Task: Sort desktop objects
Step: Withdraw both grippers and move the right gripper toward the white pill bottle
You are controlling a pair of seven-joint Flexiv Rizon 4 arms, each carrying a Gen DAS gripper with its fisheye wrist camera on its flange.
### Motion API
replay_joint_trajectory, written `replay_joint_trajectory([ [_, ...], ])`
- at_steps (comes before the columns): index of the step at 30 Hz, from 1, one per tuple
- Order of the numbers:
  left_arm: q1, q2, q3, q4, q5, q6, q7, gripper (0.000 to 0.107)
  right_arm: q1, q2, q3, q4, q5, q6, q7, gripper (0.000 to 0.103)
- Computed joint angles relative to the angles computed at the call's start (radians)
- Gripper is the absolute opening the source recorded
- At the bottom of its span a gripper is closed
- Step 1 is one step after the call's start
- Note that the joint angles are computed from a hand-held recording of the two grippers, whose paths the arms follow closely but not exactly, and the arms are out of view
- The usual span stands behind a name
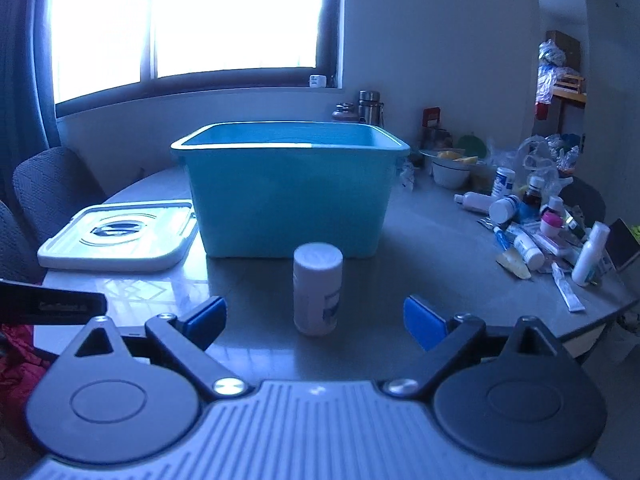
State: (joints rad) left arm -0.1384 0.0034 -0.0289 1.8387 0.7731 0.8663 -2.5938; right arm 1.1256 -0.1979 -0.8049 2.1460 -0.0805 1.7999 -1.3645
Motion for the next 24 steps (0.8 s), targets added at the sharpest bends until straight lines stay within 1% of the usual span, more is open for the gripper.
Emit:
replay_joint_trajectory([
  [2, -0.006, 0.016, -0.001, 0.026, 0.018, 0.011, -0.024, 0.077, 0.008, 0.013, -0.001, 0.025, 0.009, 0.007, 0.0, 0.096],
  [5, -0.005, 0.035, -0.004, 0.072, 0.029, 0.039, -0.048, 0.077, 0.066, 0.019, -0.054, 0.059, 0.033, 0.013, -0.014, 0.096],
  [7, 0.0, 0.039, -0.006, 0.097, 0.016, 0.058, -0.044, 0.077, 0.065, 0.013, -0.047, 0.072, 0.049, 0.015, -0.017, 0.096],
  [10, 0.005, 0.042, -0.011, 0.12, 0.01, 0.057, -0.043, 0.077, 0.051, 0.001, -0.024, 0.083, 0.07, 0.018, -0.019, 0.096],
  [12, 0.009, 0.046, -0.012, 0.132, 0.005, 0.062, -0.048, 0.077, 0.054, -0.011, -0.025, 0.086, 0.084, 0.019, -0.021, 0.096],
  [15, 0.015, 0.047, -0.016, 0.139, -0.003, 0.064, -0.049, 0.077, 0.005, -0.032, 0.032, 0.073, 0.095, 0.02, -0.016, 0.096],
  [21, 0.014, 0.037, -0.026, 0.116, 0.032, 0.058, -0.067, 0.077, -0.111, -0.081, 0.16, 0.027, 0.12, 0.048, -0.025, 0.096],
  [24, 0.011, 0.028, -0.026, 0.101, 0.038, 0.038, -0.074, 0.077, -0.125, -0.106, 0.175, 0.001, 0.138, 0.044, -0.034, 0.096],
])
